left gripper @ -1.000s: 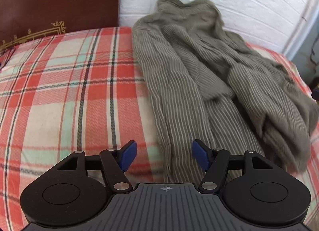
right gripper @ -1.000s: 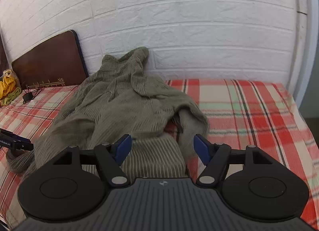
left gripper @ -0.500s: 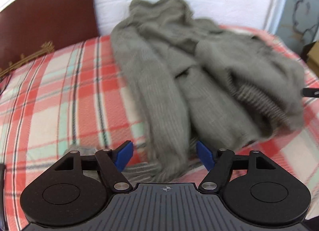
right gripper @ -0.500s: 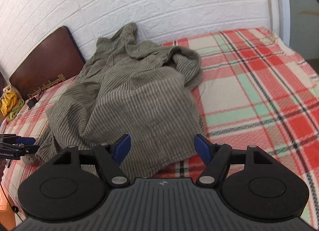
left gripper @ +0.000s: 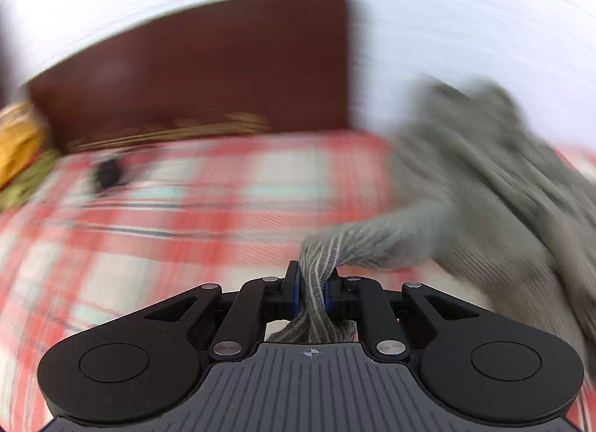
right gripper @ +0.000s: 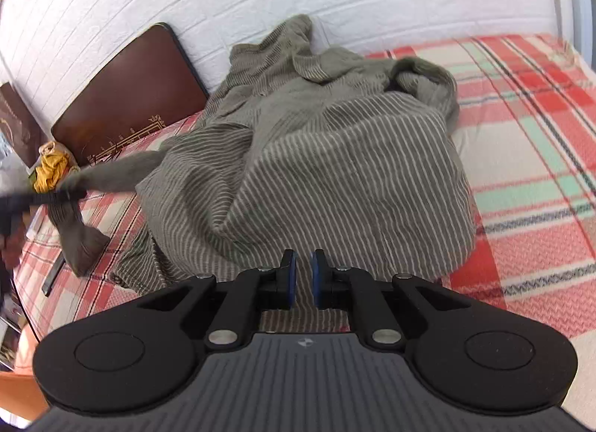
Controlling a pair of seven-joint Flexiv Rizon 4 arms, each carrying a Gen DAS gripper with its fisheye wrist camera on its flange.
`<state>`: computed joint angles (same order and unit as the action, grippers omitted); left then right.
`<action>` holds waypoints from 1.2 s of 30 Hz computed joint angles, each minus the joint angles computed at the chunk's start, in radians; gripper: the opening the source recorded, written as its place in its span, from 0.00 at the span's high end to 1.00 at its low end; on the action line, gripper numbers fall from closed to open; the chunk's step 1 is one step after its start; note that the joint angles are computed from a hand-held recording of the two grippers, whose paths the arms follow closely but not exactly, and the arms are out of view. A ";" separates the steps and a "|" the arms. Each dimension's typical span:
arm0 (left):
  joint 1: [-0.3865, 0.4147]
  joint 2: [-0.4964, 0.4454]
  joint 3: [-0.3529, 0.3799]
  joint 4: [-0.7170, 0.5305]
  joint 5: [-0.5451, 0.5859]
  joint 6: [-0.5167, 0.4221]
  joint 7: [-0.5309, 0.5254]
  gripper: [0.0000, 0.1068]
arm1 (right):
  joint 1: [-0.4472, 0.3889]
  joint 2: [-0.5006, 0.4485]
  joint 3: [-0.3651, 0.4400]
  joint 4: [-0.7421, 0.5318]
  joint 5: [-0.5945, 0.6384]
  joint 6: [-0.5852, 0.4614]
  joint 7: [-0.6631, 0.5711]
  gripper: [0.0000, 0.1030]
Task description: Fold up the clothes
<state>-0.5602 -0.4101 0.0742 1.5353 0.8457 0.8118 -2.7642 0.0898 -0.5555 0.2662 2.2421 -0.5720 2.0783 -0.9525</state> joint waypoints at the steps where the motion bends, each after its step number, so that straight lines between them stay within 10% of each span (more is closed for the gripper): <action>1: 0.002 0.008 0.021 -0.009 0.006 -0.031 -0.037 0.93 | 0.010 0.004 -0.005 0.004 0.007 0.003 -0.007 0.90; 4: 0.051 -0.020 0.017 -0.011 -0.053 -0.057 -0.047 0.91 | 0.041 0.018 -0.022 0.017 0.043 0.008 -0.024 0.88; 8: 0.091 -0.055 0.005 0.016 -0.152 -0.053 -0.012 0.50 | 0.092 0.037 -0.050 0.034 0.117 0.015 -0.050 0.74; 12: 0.076 -0.035 0.010 0.063 -0.161 -0.008 0.010 0.42 | 0.187 0.064 -0.119 0.047 0.254 0.034 -0.125 0.45; 21: 0.047 0.122 -0.025 0.176 -0.035 0.138 0.020 0.20 | 0.240 0.051 -0.146 0.017 0.438 0.032 -0.164 0.33; 26: 0.043 0.096 -0.069 0.152 -0.059 0.171 0.093 0.19 | 0.170 0.039 -0.090 0.012 0.386 0.012 -0.113 0.32; 30: 0.126 0.029 -0.151 0.211 -0.289 0.434 0.240 0.19 | 0.145 0.024 -0.069 0.012 0.344 0.024 -0.078 0.30; 36: 0.056 -0.154 -0.180 0.074 -0.369 0.453 0.418 0.19 | 0.110 -0.009 -0.030 -0.002 0.273 0.037 -0.018 0.29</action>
<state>-0.5039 -0.5645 -0.1057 1.6090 0.4767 1.2652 -2.3462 0.1997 -0.5644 0.2365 2.2405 -0.2994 2.1155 -0.9708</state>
